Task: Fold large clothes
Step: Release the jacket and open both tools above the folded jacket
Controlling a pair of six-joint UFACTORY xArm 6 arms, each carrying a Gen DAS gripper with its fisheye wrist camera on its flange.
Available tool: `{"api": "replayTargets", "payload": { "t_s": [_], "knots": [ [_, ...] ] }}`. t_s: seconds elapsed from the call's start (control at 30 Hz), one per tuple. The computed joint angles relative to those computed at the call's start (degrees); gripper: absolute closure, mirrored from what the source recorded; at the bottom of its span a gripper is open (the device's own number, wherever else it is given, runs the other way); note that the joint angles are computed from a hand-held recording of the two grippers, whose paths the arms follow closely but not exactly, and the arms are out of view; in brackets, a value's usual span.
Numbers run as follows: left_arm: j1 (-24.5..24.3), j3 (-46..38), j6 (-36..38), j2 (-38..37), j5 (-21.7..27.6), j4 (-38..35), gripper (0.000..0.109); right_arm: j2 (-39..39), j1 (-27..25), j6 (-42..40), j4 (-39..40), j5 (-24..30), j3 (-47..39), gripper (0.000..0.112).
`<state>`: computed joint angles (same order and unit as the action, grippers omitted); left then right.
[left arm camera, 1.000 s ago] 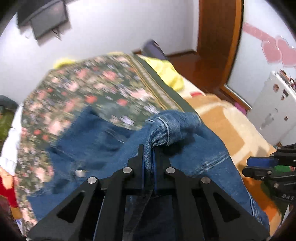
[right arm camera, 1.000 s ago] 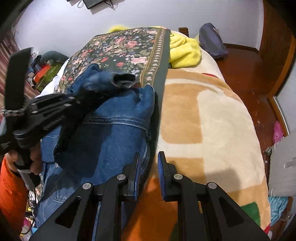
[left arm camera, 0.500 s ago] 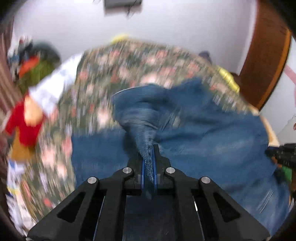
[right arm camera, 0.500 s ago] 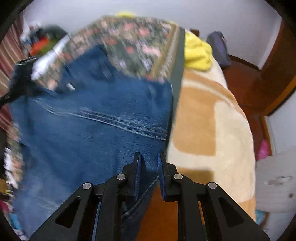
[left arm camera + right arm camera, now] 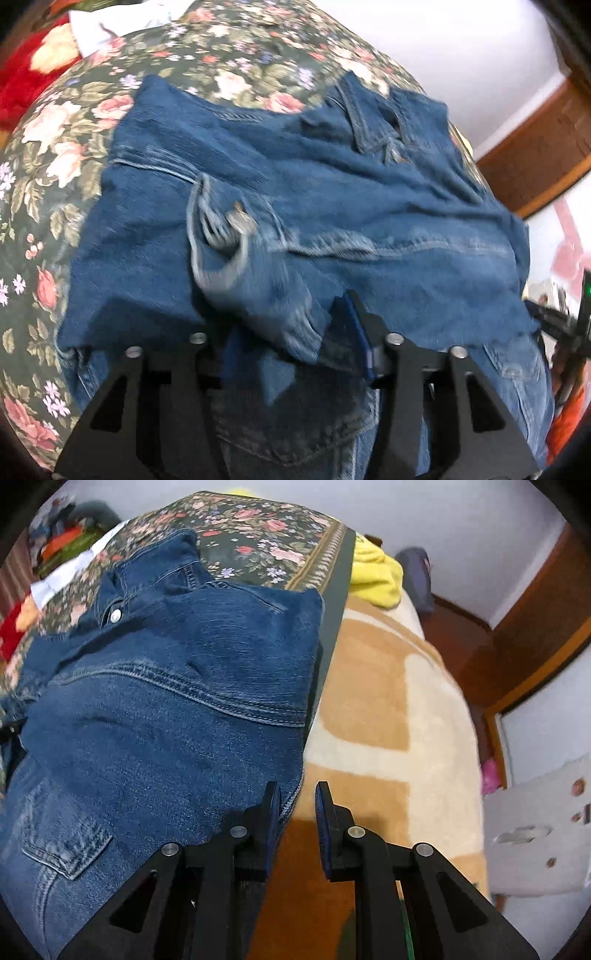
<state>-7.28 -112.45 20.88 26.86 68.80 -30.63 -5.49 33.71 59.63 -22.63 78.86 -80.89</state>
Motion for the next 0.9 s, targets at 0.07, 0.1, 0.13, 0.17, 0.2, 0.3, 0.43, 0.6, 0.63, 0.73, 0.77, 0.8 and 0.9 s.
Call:
{"api": "replayTargets", "payload": {
  "t_s": [0.07,0.1,0.13,0.17,0.2,0.3,0.43,0.6,0.63,0.73,0.77,0.8,0.9],
  "knots": [
    [0.23,-2.43,-1.66,1.77,0.15,0.36,0.056,0.20,0.15,2.18,-1.64,2.57,-0.22,0.056],
    [0.18,-3.70,-2.61,2.79,0.02,0.99,0.056,0.27,0.58,3.24,-3.19,3.62,-0.16,0.042],
    [-0.16,-4.96,-3.96,3.75,-0.25,2.54,0.065,-1.28,0.63,4.21,-3.80,2.26,1.79,0.041],
    [-0.83,-6.03,-5.18,4.48,-0.86,5.28,0.071,-3.33,-0.17,4.62,-2.15,-0.59,4.39,0.041],
    [-1.28,-7.47,-5.41,5.33,-0.84,6.85,0.075,-4.75,-0.90,5.00,-0.64,-2.32,6.07,0.041],
    [-4.16,-5.30,-5.11,2.99,-6.75,14.45,0.081,-9.11,-2.93,6.64,2.78,-7.57,10.76,0.041],
    [-6.55,-6.25,-2.79,0.60,-13.96,17.82,0.083,-11.89,-4.63,8.08,4.81,-12.27,12.94,0.041],
    [-6.21,-16.30,-1.55,3.55,-16.34,16.37,0.083,-9.79,-7.40,7.49,6.09,-17.43,10.51,0.041],
    [-6.05,-18.35,-1.70,4.51,-16.55,16.70,0.083,-9.01,-7.77,7.25,6.27,-18.29,9.75,0.041],
    [-5.34,-20.06,-2.13,5.95,-16.50,18.41,0.082,-6.46,-8.45,6.03,7.01,-21.07,7.75,0.041],
    [-4.99,-19.46,-1.99,5.92,-15.60,18.56,0.082,-5.07,-8.65,5.22,7.65,-21.84,6.92,0.041],
    [-4.64,-19.22,-2.10,6.39,-14.22,19.02,0.082,-4.15,-8.71,4.67,8.19,-22.13,6.42,0.041],
    [-3.97,-16.41,-1.77,7.03,-10.90,21.71,0.077,-0.70,-8.79,2.08,11.07,-21.84,4.79,0.041]
  ]
}}
